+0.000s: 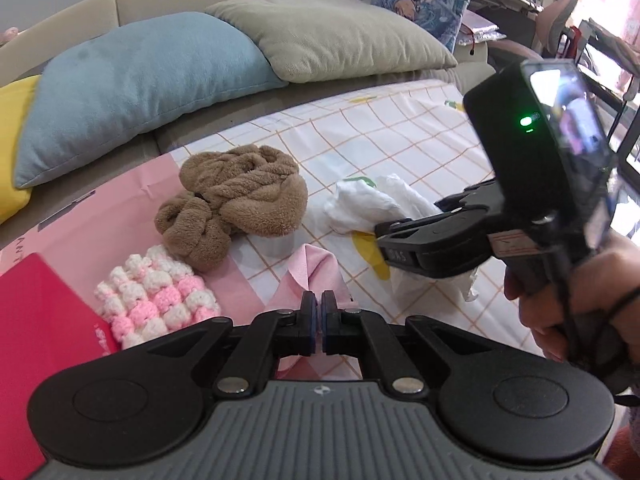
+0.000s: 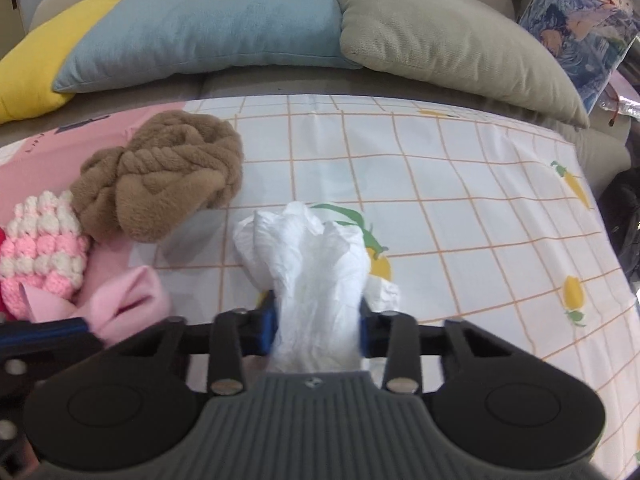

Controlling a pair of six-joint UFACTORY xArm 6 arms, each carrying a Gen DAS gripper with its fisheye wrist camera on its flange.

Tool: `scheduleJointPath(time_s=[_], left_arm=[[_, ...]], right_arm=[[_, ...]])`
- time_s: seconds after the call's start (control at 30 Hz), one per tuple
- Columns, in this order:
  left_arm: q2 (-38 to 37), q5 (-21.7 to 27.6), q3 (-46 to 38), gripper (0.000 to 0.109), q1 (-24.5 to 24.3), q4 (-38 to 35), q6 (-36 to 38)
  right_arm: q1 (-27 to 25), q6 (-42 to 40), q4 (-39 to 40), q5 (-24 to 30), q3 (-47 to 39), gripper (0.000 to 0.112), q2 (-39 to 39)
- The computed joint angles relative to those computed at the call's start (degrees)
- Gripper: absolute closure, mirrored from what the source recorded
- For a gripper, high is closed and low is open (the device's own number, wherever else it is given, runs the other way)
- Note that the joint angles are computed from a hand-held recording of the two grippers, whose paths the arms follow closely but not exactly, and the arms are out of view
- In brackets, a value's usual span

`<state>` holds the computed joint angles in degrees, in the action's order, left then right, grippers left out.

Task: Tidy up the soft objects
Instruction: 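Grasp the white tissues with the right tool while the left tool grasps the pink cloth, then carry tissues and pink cloth into the white box and release both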

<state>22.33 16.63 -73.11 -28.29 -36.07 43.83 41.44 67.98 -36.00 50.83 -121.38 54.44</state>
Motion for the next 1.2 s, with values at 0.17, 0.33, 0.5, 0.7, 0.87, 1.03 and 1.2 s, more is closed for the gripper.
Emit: scheduleJointPath(time_s=[0.17, 0.33, 0.5, 0.7, 0.87, 1.03, 1.2], left_arm=[[-6.2, -0.1, 4.7, 0.106, 0.2, -3.6, 1.8], [-13.8, 1.0, 10.5, 0.106, 0.6, -9.8, 5.8], [-22.9, 1.9, 17.8, 0.106, 1.7, -12.6, 7.6], [-34.8, 2.4, 26.8, 0.106, 5.1, -14.3, 10.5], [-41.9, 2.4, 32.6, 0.106, 9.4, -13.4, 8.5], [-45.4, 3.6, 34.6, 0.106, 15.1, -11.9, 5.3], [-46.7, 3.4, 34.7, 0.106, 20.3, -11.7, 3.5]], right_arm=[[-1.0, 4.0, 2.3, -4.8, 7.8, 0.1, -5.7], [1.5, 12.0, -1.1, -6.9, 15.7, 0.1, -13.2], [5.6, 19.1, -3.8, -7.0, 20.1, 0.1, -18.7], [11.4, 26.1, -6.2, -7.9, 21.4, 0.1, -21.2], [15.8, 27.7, -5.6, -8.5, 16.5, 0.1, -18.8], [18.3, 24.5, -3.6, -8.1, 7.3, 0.1, -13.8], [19.4, 19.8, -1.0, -7.0, -5.6, 0.1, -6.7]])
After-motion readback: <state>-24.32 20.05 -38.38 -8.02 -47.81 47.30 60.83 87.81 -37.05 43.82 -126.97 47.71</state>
